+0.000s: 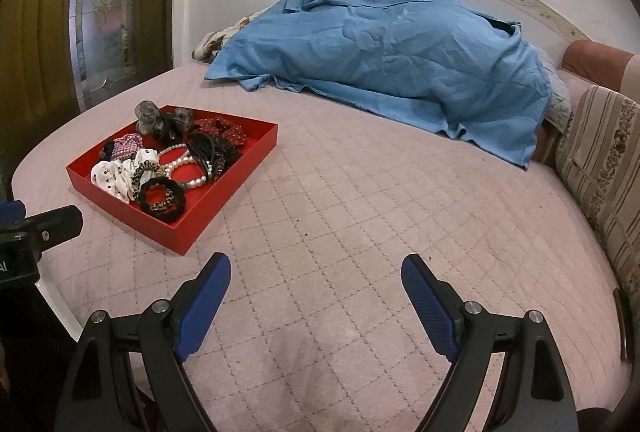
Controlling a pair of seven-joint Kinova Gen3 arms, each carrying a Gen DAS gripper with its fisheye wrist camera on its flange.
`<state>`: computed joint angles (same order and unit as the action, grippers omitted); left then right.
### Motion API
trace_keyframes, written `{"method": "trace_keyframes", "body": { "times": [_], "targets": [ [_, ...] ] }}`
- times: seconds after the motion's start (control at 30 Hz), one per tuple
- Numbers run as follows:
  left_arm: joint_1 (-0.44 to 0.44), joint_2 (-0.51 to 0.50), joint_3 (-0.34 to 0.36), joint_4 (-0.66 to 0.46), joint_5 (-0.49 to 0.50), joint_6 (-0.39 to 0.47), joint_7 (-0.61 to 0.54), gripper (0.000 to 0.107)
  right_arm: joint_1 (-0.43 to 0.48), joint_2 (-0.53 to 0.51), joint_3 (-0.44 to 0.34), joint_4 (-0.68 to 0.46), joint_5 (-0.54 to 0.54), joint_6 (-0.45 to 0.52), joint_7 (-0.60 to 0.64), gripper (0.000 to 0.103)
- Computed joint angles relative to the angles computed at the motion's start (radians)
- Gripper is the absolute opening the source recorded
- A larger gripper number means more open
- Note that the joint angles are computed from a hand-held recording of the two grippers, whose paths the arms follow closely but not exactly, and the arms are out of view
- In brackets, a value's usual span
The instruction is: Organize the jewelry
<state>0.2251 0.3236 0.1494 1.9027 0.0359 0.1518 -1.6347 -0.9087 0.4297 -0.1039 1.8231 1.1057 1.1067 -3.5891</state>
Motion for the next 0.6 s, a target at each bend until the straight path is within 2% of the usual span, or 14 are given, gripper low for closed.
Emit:
{"method": "trace_keyframes", "body": {
  "times": [0.07,0.13,0.37,0.53,0.6],
  "targets": [
    [-0.029,0.004,0.020,-0.007,0.015,0.006,-0.026,0.103,0.001,-0.001,-0.001,0.001,0.000,-0.002,0.002,0.090],
    [-0.009,0.000,0.007,0.000,0.008,0.001,-0.008,0.103,-0.001,0.000,-0.001,0.000,0.001,0.002,0.005,0.090],
    [-0.021,0.005,0.007,-0.012,0.012,0.012,-0.020,0.103,-0.003,0.004,-0.001,-0.006,0.000,0.005,0.014,0.090],
    [0.057,0.000,-0.061,-0.013,-0.015,0.028,0.034,0.103,0.000,0.001,-0.003,-0.006,-0.007,-0.005,0.027,0.091],
    [0.059,-0.004,-0.061,-0.010,-0.022,0.030,0.045,0.103,-0.002,0.001,-0.002,-0.007,-0.007,-0.006,0.032,0.091]
  ]
}}
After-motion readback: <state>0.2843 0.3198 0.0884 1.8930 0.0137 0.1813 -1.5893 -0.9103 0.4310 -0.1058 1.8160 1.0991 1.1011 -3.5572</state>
